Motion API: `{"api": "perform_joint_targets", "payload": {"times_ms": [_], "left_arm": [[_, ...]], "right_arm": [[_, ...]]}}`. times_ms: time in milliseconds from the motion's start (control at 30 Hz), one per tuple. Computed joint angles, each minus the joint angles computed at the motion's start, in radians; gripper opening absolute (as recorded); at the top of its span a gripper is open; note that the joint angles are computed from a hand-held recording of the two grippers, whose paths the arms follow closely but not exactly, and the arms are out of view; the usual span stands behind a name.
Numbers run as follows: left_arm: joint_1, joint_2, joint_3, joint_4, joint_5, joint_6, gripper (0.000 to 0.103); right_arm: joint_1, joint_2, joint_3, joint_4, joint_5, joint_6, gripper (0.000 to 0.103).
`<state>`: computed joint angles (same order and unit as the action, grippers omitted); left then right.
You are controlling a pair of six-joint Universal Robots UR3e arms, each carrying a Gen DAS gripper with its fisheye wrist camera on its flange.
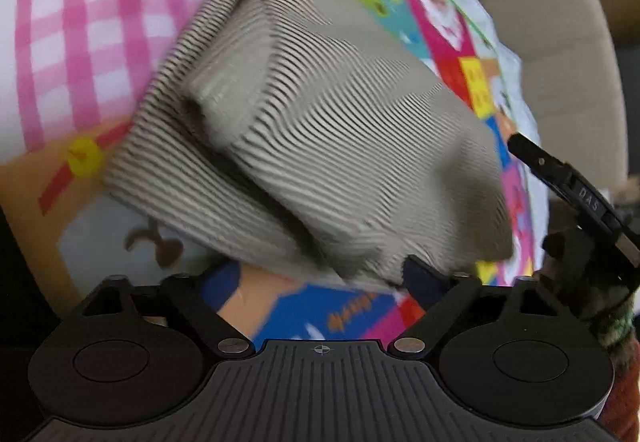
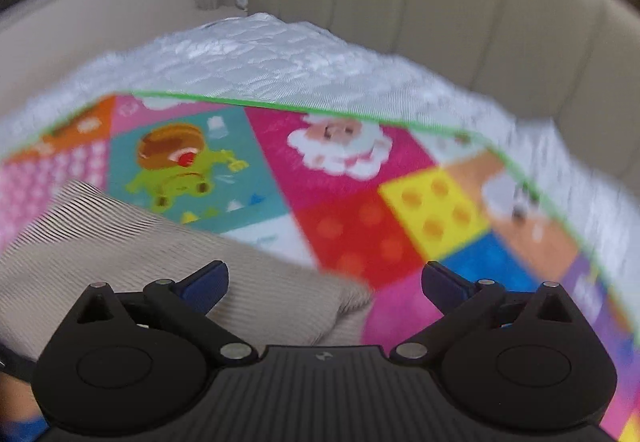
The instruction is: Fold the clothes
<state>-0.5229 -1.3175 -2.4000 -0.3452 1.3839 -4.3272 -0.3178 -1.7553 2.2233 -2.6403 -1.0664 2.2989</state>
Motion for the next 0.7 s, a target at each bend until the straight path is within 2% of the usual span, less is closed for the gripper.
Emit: {"api": "perform_joint_targets", "payload": {"times_ms": [33,100,200,267,400,567,600,700], "left_arm": [[0.0,-0.011,-0.004,0.015,0.019,-0.012,0.071],[0.02,-0.001,-0.001,-0.001,0.041,0.024,0.057],[0.093,-0.037,0.015,-0.008,0.005,0.1,0.051],[0.151,-0.07,0.046,-0.023,-0.016,0.163,0.05],[0.25,-0.187,0.175,-0.044,0.007,0.36,0.051],[0.346,-0.385,0.349,0.012,0.048,0.508,0.055],[0.36,-0.424,0.387,0.023,0.057,0.529,0.056],[0.353,-0.478,0.455,0.032,0.103,0.564,0.062]], "right_arm": [[0.031,0.062,-0.007,-0.086,-0.03,0.004,0.103],[0.079,0.184,-0.047,-0.204,-0.09,0.015,0.103],[0.109,0.293,-0.107,-0.228,-0.149,0.007,0.103],[0.104,0.306,-0.101,-0.216,-0.162,-0.021,0.103],[0.06,0.245,-0.05,-0.142,-0.15,-0.04,0.103],[0.03,0.116,-0.103,0.284,-0.114,-0.002,0.103],[0.034,0.09,-0.099,0.332,-0.11,-0.007,0.103],[0.102,0.02,-0.049,0.308,-0.161,0.0,0.103]]}}
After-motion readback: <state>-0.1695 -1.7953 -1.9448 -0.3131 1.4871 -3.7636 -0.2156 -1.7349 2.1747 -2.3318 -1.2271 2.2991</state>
